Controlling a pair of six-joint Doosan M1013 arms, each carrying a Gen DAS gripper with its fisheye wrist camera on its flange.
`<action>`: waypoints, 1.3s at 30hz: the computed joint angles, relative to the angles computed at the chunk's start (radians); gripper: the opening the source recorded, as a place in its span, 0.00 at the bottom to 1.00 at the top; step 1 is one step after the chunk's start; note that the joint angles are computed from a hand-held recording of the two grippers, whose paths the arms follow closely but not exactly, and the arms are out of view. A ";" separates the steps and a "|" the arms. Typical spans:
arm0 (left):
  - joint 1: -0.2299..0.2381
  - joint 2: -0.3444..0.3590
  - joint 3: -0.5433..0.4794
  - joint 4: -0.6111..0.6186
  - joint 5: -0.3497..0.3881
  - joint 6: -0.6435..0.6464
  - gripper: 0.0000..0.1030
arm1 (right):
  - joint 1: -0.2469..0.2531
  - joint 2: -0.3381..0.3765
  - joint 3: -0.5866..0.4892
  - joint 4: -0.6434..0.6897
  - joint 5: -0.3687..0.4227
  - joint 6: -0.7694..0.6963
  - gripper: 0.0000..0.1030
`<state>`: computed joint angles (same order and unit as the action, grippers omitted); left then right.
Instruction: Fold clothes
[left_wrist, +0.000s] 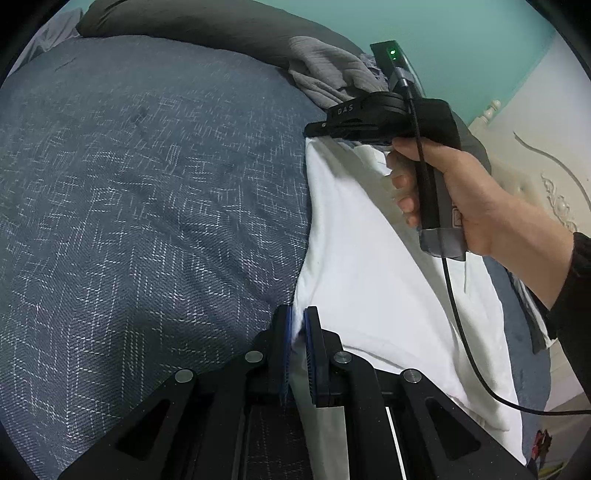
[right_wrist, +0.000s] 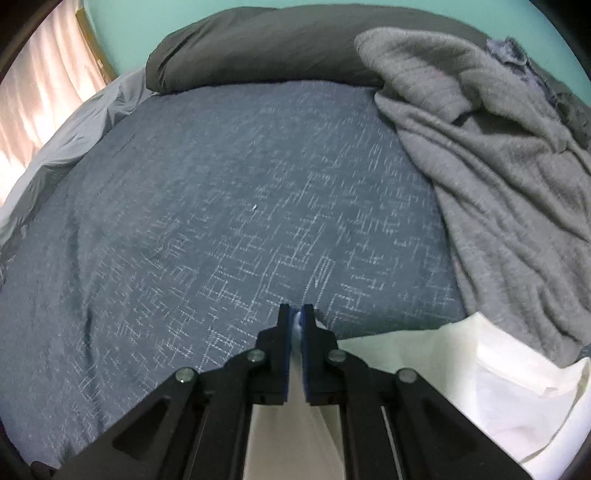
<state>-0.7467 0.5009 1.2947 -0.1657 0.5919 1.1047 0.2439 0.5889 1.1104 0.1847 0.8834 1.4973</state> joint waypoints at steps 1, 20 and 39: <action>-0.001 0.000 -0.002 0.001 0.002 -0.002 0.08 | -0.001 0.001 -0.002 0.005 0.003 -0.001 0.05; -0.020 0.010 -0.053 0.074 0.090 -0.076 0.08 | -0.126 -0.188 0.223 0.267 0.055 -0.297 0.40; -0.006 0.063 -0.123 0.105 0.159 -0.082 0.08 | -0.172 -0.265 0.397 0.362 0.032 -0.324 0.01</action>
<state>-0.7528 0.5635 1.1716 -0.0607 0.7509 1.0222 0.0716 0.3238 1.5077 0.5466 0.9151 1.1738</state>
